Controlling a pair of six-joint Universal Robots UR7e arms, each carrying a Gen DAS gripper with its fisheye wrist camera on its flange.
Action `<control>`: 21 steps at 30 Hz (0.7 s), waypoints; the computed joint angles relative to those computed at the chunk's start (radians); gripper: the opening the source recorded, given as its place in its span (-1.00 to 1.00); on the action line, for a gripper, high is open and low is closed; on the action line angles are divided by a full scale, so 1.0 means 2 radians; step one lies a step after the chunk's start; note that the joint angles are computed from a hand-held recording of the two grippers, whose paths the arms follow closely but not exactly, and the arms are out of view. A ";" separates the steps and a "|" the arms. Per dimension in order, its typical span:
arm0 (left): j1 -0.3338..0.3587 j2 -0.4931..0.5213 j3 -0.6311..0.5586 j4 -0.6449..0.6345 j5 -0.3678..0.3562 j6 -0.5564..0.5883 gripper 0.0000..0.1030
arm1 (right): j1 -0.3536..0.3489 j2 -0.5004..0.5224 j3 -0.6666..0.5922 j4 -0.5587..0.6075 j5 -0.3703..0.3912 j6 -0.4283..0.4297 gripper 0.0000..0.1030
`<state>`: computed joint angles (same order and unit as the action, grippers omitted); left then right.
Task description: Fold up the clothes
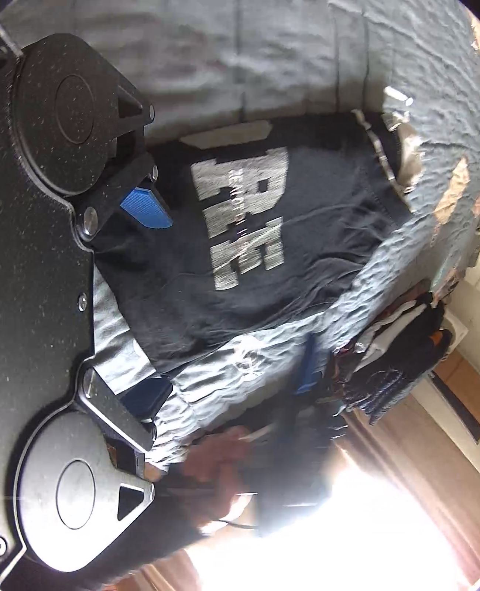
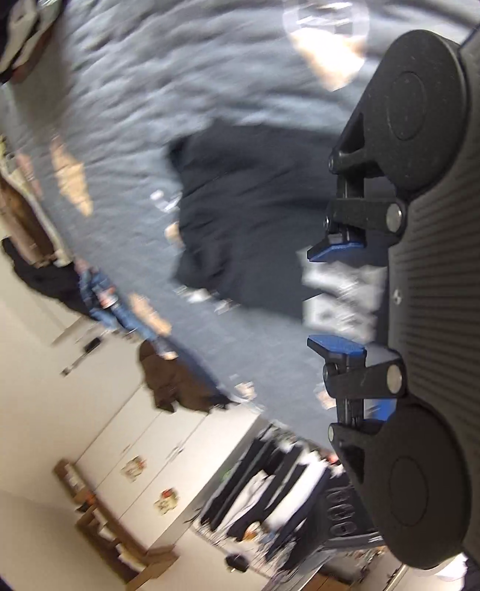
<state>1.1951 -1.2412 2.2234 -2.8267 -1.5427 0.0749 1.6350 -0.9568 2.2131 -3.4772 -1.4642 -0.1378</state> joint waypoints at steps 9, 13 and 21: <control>0.010 0.028 -0.005 0.019 0.015 0.018 0.69 | 0.021 0.138 -0.259 0.208 0.002 -0.009 -0.05; 0.010 0.030 -0.004 0.020 0.016 0.037 0.69 | 0.009 0.181 -0.316 0.224 -0.031 0.006 -0.07; 0.008 0.040 -0.013 0.030 0.016 0.036 0.71 | 0.027 0.184 -0.326 0.171 -0.087 -0.065 -0.06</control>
